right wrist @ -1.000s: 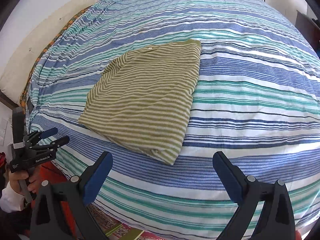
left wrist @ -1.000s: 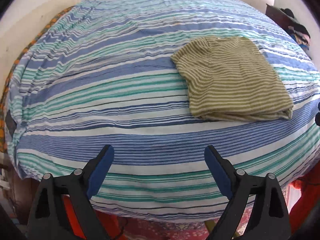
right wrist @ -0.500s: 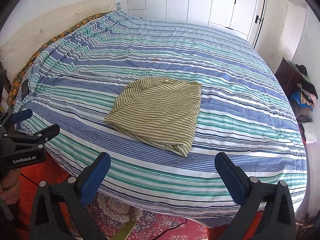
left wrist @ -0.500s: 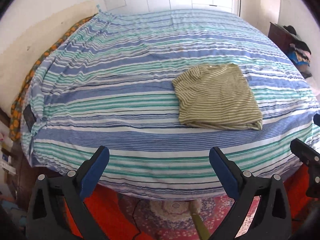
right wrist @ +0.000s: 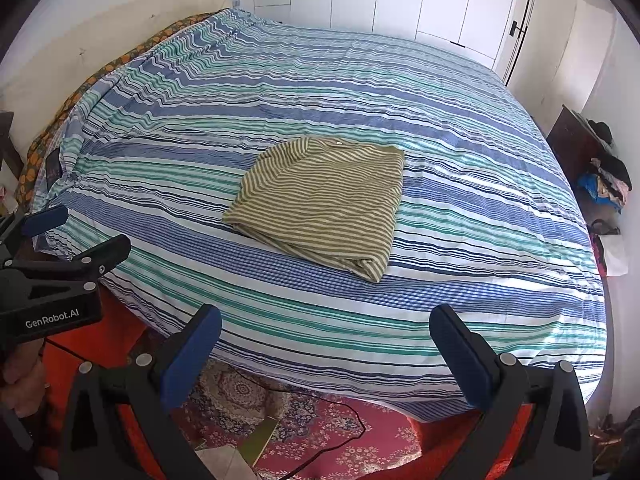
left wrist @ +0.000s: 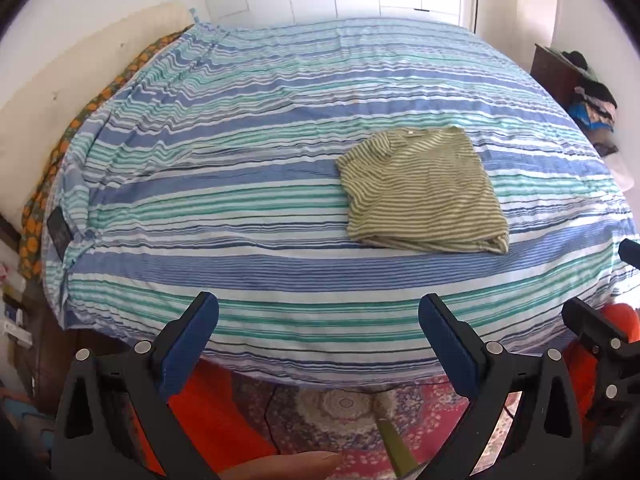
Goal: Fold small clothes
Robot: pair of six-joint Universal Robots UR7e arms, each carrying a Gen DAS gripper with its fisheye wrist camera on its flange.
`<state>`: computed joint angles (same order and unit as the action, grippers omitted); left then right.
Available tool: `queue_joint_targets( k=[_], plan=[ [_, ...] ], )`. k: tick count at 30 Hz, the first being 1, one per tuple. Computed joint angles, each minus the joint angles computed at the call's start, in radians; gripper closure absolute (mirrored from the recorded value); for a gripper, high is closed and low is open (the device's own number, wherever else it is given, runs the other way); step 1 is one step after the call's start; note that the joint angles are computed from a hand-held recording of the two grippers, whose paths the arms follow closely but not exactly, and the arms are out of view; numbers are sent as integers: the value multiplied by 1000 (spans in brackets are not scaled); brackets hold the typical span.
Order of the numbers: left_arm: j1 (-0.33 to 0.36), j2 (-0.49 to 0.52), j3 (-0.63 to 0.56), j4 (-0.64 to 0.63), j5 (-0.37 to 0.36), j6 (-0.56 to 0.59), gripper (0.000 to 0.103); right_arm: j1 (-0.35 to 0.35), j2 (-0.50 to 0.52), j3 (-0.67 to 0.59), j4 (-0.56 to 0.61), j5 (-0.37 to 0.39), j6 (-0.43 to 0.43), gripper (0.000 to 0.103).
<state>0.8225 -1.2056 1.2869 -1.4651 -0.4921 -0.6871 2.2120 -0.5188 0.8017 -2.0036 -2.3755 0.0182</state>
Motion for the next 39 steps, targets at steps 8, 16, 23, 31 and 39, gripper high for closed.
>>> queue_joint_targets(
  k=[8, 16, 23, 31, 39],
  plan=[
    [3, 3, -11, 22, -13, -16, 3, 2, 6, -6, 12, -11, 1, 0],
    [5, 1, -9, 34, -6, -23, 1, 4, 9, -7, 6, -27, -13, 0],
    [-1, -12, 5, -1, -12, -5, 0, 10, 12, -8, -21, -51, -38, 0],
    [-11, -25, 23, -29, 26, 27, 0, 14, 4, 0, -95, -44, -31, 0],
    [1, -17, 1, 0, -2, 7, 0, 0, -1, 4, -42, -14, 26, 0]
  ],
)
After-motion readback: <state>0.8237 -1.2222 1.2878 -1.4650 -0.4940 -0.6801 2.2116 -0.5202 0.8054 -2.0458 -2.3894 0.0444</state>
